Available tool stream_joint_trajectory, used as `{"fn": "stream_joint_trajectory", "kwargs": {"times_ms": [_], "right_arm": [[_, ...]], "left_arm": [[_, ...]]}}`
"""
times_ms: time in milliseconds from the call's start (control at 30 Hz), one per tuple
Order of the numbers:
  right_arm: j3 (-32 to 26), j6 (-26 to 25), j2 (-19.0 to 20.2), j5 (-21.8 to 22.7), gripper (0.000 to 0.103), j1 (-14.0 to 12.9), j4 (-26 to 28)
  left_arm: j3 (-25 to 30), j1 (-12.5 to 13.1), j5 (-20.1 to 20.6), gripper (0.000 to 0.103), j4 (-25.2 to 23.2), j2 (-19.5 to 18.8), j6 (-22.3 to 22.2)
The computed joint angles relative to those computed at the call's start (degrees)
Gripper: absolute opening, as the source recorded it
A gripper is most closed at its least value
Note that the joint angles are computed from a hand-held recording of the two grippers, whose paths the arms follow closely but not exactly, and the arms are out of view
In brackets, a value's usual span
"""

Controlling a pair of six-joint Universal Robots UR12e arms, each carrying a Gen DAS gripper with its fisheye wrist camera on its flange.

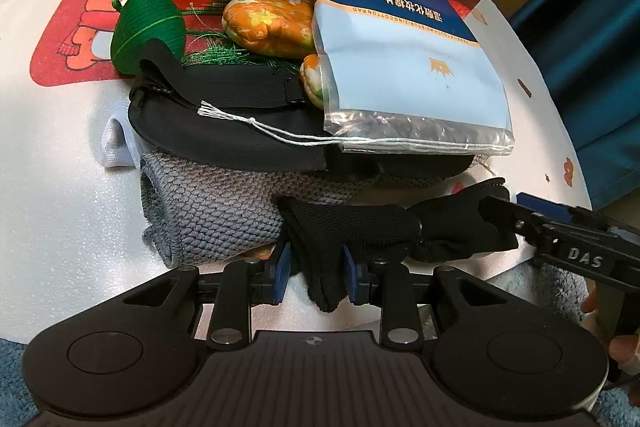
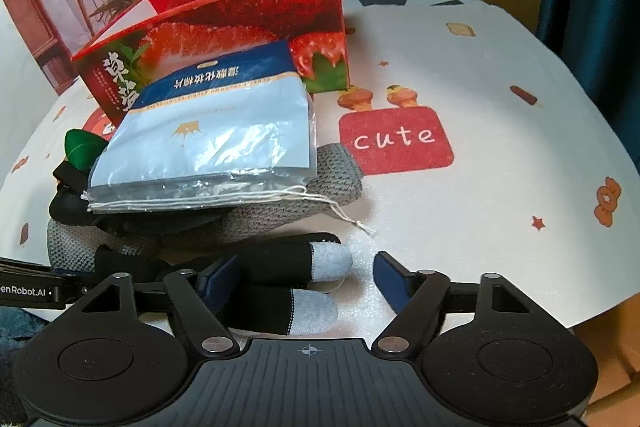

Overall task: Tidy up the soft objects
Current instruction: 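Close both grippers on the black glove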

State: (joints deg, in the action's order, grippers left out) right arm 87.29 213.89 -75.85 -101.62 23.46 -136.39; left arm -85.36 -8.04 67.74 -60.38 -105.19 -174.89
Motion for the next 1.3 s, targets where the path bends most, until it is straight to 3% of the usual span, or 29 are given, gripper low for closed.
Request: {"fn": "stream_joint_trajectory", "kwargs": {"times_ms": [133, 400, 467, 600, 867, 967, 1100, 1300], "right_arm": [[0.1, 0.1, 0.4, 2.7, 0.056, -0.6, 0.8], [-0.6, -2.2, 0.9, 2.9, 0.055, -0.2, 1.0], [-0.3, -2.0, 0.7, 2.2, 0.058, -0.1, 0.0], [-0.1, -3.4, 0.3, 1.0, 0.080, 0.3, -1.3], [-1.2, -4.8, 1.1, 3.9, 0.081, 0.1, 1.7], [-0.6, -4.5, 1.0, 6.1, 0.073, -0.4, 1.0], [-0.1, -5.9, 0.9, 8.6, 0.049, -0.6, -0.8], [0.4, -7.0, 0.8, 11.0, 0.024, -0.9, -2.9]], "left_arm": [[0.0, 0.1, -0.2, 0.030, 0.1, 0.0, -0.1], [-0.9, 0.7, -0.9, 0.030, 0.4, 0.6, 0.4], [-1.1, 0.8, -1.0, 0.030, 0.4, 0.7, 0.5], [-1.1, 0.9, -1.0, 0.030, 0.5, 0.7, 0.6], [-1.1, 0.9, -0.9, 0.030, 0.4, 0.7, 0.8], [-1.1, 0.9, -0.8, 0.030, 0.4, 0.7, 0.8], [-1.2, 0.8, -0.8, 0.029, 0.5, 0.7, 0.9], [-1.2, 1.0, -1.9, 0.017, 0.1, 0.7, 1.1]]}}
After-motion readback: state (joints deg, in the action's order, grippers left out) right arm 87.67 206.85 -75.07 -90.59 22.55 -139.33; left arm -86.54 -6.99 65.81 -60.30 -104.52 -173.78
